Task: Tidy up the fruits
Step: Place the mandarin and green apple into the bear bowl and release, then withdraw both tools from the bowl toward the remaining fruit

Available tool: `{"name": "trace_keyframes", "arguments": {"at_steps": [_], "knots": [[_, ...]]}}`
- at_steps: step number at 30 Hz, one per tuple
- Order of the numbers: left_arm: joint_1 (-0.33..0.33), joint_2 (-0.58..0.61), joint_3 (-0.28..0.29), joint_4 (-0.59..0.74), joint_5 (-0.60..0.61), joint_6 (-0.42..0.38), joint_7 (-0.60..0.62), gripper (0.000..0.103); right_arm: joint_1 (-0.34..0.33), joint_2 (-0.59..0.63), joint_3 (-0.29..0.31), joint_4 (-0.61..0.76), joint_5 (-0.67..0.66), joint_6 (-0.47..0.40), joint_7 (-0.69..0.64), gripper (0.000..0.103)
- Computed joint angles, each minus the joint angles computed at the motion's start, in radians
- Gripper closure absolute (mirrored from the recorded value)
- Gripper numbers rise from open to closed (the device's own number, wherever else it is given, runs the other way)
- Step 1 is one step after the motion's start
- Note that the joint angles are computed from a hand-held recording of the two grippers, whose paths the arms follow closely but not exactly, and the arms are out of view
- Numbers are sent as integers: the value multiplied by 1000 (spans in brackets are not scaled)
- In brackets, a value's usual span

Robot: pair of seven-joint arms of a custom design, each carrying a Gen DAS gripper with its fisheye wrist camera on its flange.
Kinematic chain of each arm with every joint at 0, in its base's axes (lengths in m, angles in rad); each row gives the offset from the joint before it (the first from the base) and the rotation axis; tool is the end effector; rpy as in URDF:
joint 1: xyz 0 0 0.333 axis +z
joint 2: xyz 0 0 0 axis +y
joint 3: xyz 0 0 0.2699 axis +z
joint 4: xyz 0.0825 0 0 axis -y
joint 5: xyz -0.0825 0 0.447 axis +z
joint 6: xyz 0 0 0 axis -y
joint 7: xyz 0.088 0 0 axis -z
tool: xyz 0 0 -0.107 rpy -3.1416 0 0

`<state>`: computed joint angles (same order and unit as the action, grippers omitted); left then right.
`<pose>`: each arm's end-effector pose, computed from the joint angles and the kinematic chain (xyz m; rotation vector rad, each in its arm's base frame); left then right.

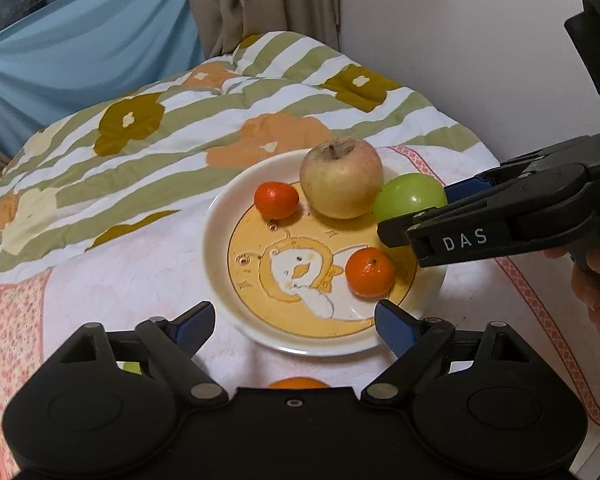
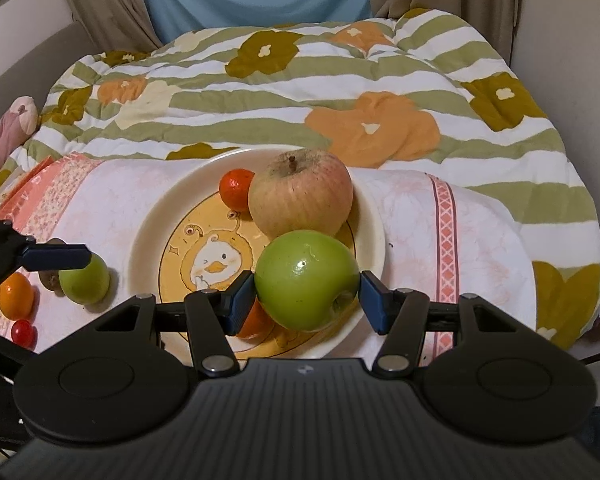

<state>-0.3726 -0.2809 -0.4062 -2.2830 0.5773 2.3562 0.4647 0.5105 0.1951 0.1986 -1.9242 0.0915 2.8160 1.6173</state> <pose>0.4079 -0.3948 0.4233 -1.7917 1.8410 -0.5149 0.5325 0.4444 0.3957 -2.1508 1.1776 -0.2441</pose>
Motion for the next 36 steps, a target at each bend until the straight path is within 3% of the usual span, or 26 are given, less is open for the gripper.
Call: {"name": "trace_keyframes", "arguments": {"at_steps": [4,6,7,18,22,28,36], "knots": [[-5,-4,-6,-3,-4,-22,-9,13,-5,0,7,-8,17,16,-34,27],[-8,-2,-8,3,-4,-34,-14,13,1,-7,1,-14,0,28,-34,4],[-9,-4,-7,3,-6,-37,-18,13,14,-10,-15,-17,-44,32,1,0],[-16,-23,-17,7,8,-71,-60,13,5,-57,-6,-60,-58,66,22,0],[-23,-79,-23,-21,5,-80,-81,13,14,-105,-12,-95,-86,81,58,0],[-39,-228,-37,-105,-27,-99,-85,13,30,-211,-7,-168,-222,85,250,0],[-74,-425,-60,-202,-103,-146,-70,10,5,-349,69,-231,-435,38,542,0]]}}
